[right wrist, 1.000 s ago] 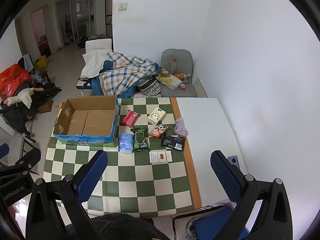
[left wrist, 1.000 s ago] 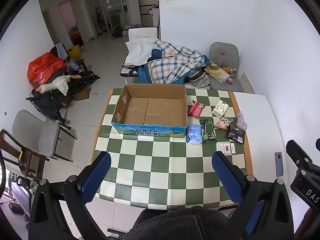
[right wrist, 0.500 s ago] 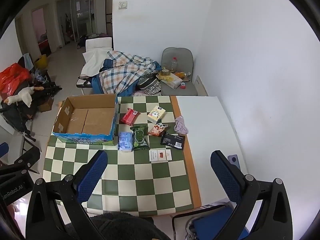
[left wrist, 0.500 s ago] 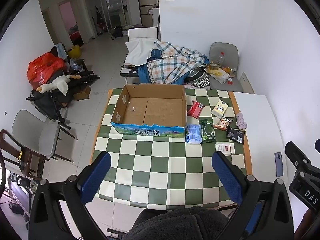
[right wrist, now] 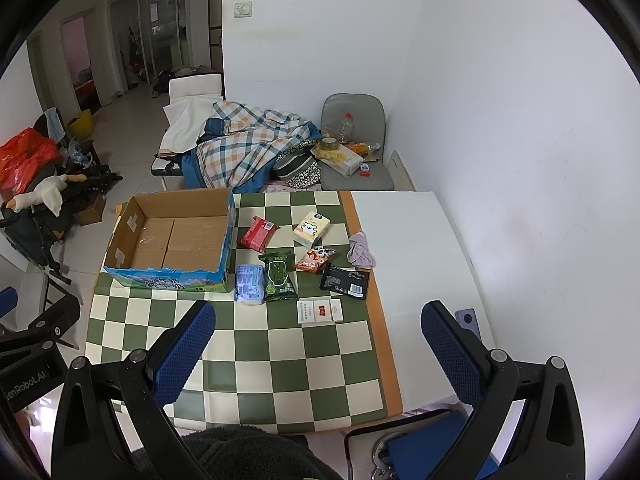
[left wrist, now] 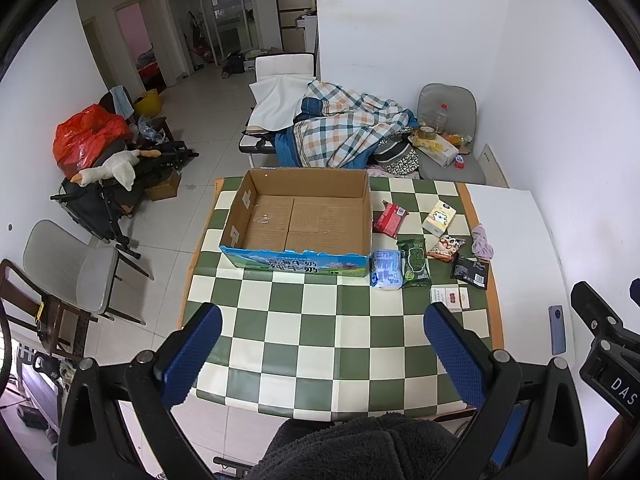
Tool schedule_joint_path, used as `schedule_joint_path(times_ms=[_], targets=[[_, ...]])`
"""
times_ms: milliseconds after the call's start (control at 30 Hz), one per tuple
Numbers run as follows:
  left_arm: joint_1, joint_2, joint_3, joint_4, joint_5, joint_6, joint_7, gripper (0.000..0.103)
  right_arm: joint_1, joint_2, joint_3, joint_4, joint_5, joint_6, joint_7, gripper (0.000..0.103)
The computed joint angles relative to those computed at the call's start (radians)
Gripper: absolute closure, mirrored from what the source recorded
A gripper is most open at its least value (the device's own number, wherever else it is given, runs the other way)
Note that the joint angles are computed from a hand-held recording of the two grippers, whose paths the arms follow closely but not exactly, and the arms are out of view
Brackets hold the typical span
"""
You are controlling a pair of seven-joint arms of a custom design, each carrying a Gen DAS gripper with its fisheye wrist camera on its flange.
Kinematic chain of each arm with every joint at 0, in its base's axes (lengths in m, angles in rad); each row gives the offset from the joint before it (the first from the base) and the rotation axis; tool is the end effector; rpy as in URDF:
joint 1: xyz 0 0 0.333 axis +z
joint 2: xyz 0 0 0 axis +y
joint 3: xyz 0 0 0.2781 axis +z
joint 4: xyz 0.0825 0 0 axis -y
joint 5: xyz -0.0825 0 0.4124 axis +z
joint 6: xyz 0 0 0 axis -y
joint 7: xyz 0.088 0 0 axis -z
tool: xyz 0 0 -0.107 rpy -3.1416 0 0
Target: Organize soft objects
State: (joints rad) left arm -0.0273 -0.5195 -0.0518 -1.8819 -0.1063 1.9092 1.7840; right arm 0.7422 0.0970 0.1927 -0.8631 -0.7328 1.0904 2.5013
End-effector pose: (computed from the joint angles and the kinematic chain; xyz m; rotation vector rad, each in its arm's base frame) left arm 0.4484 -0.0505 0.7356 -1.6324 2.1803 -0.5868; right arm 0.3658 0.3263 0.8388 -1.5644 2.3369 -0.8425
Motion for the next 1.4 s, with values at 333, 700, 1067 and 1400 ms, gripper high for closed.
schedule_joint_path(times_ms=[333, 700, 1067, 1400], targets=[[-0.001, -0.006, 0.001, -0.015, -0.001, 0.004, -0.004, 0.000, -0.008, 0.004, -0.002, 0.002, 0.012, 0.013, -0.005, 0.000], [-0.002, -0.008, 0.000, -0.028, -0.003, 0.024, -0.004, 0.000, 0.021, 0.050, -0.014, 0.059, -0.004, 0.006, -0.012, 0.000], [-0.003, 0.027, -0.003, 0.009, -0.007, 0.027, -0.016, 0.000, 0.072, 0.115, -0.074, 0.169, -0.014, -0.018, -0.046, 0.000], [-0.004, 0.036, -0.004, 0.024, -0.008, 0.024, -0.019, 0.000, 0.108, 0.146, -0.127, 0.224, -0.009, -0.029, -0.069, 0.000]])
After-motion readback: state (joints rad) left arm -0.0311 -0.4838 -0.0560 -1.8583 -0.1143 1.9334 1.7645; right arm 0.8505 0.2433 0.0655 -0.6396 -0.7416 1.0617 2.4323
